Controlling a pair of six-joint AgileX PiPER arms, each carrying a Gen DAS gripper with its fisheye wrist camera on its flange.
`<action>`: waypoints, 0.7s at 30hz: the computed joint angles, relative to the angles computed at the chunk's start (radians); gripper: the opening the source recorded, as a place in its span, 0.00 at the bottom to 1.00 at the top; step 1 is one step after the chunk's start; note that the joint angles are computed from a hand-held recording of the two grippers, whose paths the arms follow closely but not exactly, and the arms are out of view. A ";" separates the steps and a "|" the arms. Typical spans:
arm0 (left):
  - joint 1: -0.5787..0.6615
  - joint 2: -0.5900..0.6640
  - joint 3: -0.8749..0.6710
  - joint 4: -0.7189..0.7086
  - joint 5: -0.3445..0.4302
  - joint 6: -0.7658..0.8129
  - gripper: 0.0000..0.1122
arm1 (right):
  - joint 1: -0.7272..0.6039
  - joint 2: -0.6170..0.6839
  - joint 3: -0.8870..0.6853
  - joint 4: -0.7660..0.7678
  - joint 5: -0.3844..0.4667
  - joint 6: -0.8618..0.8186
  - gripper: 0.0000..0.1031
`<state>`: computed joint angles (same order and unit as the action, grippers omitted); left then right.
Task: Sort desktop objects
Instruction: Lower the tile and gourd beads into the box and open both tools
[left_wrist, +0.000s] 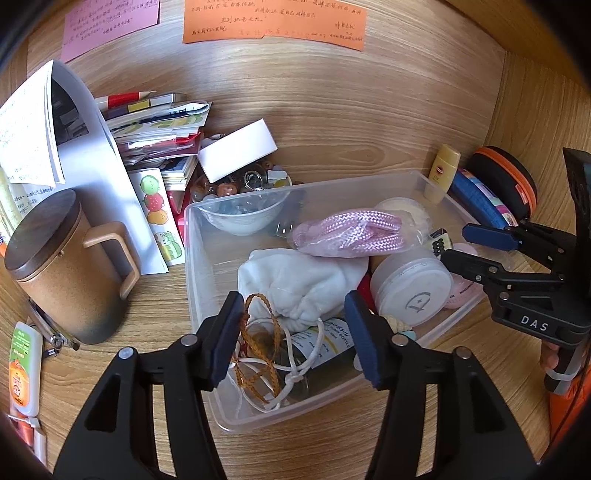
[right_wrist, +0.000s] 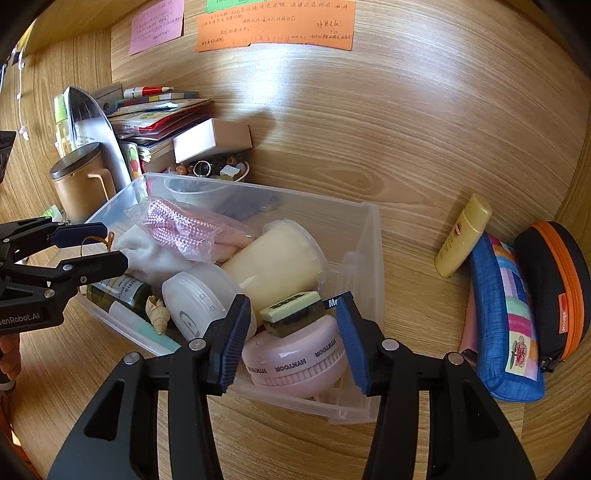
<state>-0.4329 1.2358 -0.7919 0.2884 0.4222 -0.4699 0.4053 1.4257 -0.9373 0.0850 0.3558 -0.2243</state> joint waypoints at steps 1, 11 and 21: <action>0.000 -0.004 0.001 0.001 0.000 -0.002 0.53 | 0.000 -0.002 0.001 0.001 -0.001 0.000 0.49; -0.051 -0.060 0.024 0.206 0.040 -0.219 0.67 | -0.011 -0.036 0.019 0.125 -0.006 -0.112 0.68; -0.109 -0.136 0.052 0.300 0.110 -0.342 0.82 | 0.005 -0.089 0.032 0.134 0.016 -0.103 0.78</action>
